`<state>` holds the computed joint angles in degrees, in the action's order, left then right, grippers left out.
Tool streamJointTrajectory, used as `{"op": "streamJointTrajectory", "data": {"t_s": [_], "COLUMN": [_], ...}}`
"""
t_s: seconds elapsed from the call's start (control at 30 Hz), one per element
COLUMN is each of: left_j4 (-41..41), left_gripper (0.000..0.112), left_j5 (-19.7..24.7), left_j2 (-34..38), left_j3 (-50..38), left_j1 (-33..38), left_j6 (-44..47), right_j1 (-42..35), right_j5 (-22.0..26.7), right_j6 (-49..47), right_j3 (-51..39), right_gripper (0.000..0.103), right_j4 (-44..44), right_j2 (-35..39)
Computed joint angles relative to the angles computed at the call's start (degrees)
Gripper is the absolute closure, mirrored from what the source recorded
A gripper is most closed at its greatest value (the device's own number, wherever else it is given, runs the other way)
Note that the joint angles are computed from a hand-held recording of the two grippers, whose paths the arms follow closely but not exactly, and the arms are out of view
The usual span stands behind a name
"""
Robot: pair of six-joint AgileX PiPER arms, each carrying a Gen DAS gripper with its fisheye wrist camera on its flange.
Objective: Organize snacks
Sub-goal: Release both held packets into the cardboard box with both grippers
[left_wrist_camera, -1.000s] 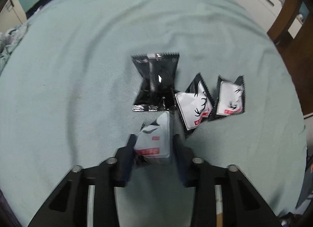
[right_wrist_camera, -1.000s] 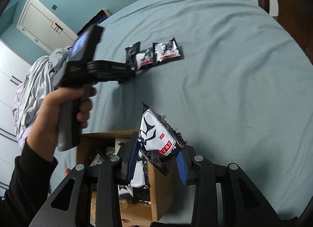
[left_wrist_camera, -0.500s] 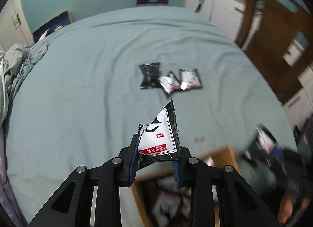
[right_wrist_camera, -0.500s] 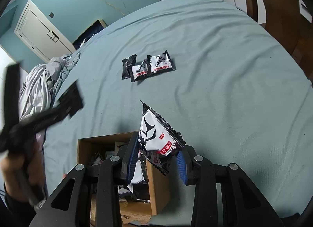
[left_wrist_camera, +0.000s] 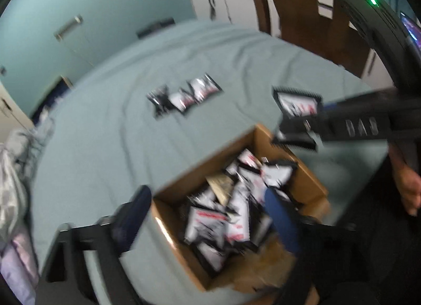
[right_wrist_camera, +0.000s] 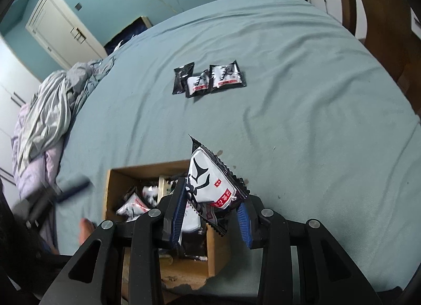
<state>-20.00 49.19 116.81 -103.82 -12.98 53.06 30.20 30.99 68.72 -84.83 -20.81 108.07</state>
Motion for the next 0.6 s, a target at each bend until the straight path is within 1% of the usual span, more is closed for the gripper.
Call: {"op": "streamJointTrajectory", "data": {"t_s": [0.03,0.1,0.23,0.3,0.43,0.5,0.6], "left_j4": [-0.8,-0.56,2.19,4.09,7.45,11.59,18.71], "left_gripper": [0.021,0.019,0.016,0.012,0.011,0.011,0.011], "left_j5": [-1.83,-2.85,-1.5,0.23,1.94,1.68,-0.12], "left_j2": [-0.55,-0.52,2.19,4.33,7.07,8.02,8.39], "left_j3": [0.93,0.51,-4.07,-7.45,-10.88,-11.93,-11.34], "left_j1": [0.15,0.58,1.71,2.3,2.62,2.09,0.7], "left_j6": [0.47,-1.03,-7.68,-12.12,-17.96,-22.0,-27.48], "right_j1": [0.29,0.85,1.87,1.94,2.57,2.81,2.57], "right_j5": [0.33,0.8,2.17,2.49,5.39,6.27,4.42], "right_j6": [-0.59,-1.42,-4.5,-8.78,-15.97,-17.99,-21.53], "right_j3": [-0.37,-1.03,-3.05,-4.49,-9.0,-10.63,-10.32], "right_gripper": [0.069,0.069,0.069,0.069,0.069,0.069,0.069], "right_j4": [-0.12,-0.3,0.46,3.39,6.97,7.64,10.18], "right_j2": [0.13,0.51,1.76,2.72,5.52,6.39,6.3]}}
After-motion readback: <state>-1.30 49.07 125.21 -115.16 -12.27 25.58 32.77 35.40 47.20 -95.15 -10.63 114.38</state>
